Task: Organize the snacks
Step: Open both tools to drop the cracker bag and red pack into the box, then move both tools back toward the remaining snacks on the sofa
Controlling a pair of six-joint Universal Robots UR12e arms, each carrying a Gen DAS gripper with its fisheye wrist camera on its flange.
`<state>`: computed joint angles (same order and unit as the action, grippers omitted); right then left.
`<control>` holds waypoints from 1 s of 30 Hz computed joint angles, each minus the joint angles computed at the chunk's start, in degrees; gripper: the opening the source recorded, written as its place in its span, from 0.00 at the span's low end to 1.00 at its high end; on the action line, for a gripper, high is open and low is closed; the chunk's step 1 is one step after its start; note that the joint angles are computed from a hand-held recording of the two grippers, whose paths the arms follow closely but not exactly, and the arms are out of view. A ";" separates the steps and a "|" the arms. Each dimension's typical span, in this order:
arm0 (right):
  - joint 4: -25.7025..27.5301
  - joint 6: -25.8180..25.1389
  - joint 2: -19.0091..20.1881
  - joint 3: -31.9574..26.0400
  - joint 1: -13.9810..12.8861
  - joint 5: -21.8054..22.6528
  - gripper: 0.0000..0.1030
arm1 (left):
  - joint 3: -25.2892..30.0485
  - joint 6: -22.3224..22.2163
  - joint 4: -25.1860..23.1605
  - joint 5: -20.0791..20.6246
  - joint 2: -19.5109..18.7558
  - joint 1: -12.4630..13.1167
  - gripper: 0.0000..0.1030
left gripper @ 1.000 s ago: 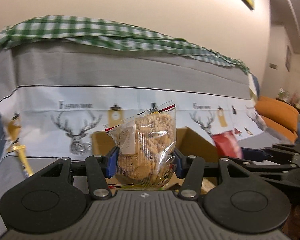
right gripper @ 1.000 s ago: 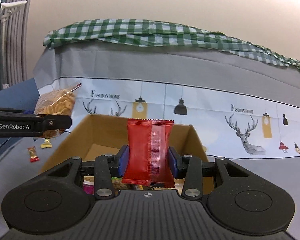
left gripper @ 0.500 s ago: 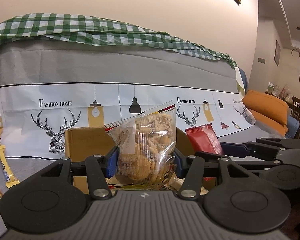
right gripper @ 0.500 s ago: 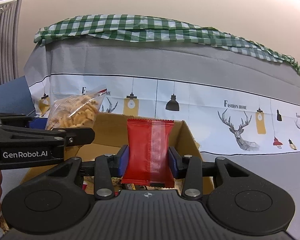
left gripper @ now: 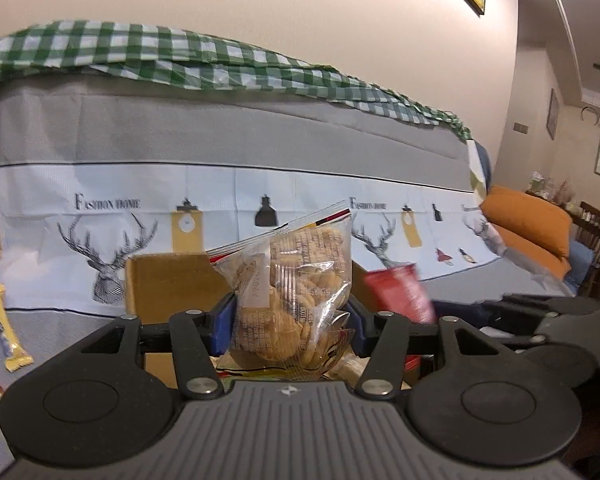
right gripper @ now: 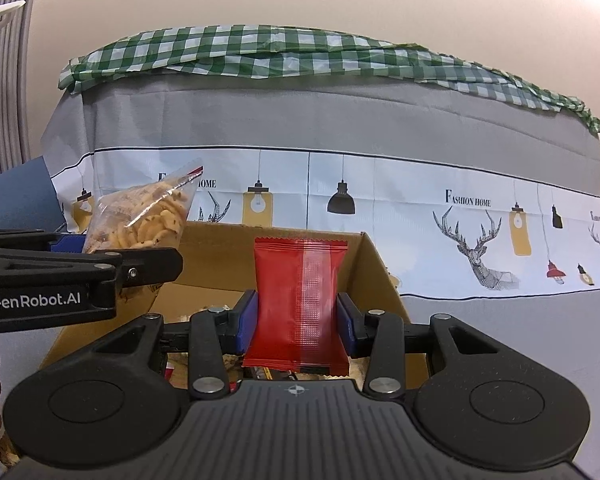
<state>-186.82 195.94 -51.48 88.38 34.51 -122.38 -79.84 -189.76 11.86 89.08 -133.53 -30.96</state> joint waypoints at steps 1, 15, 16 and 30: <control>0.58 0.31 -0.09 0.03 -0.11 0.69 0.45 | -0.03 -0.12 -0.62 -0.83 0.09 0.18 0.71; 6.87 4.94 0.79 -2.36 0.52 -1.44 0.73 | -2.02 -0.99 -1.31 3.90 1.67 0.66 0.81; 6.98 5.32 0.93 -2.66 0.64 -1.42 0.73 | -2.36 -1.08 -1.64 4.09 1.92 0.78 0.81; 3.07 4.28 3.73 -7.64 1.99 3.90 0.27 | -6.86 -8.13 -5.09 5.86 5.45 3.63 0.23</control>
<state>-183.75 200.22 -47.75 80.74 36.50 -118.48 -86.70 -197.90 6.78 94.94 -128.09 -27.33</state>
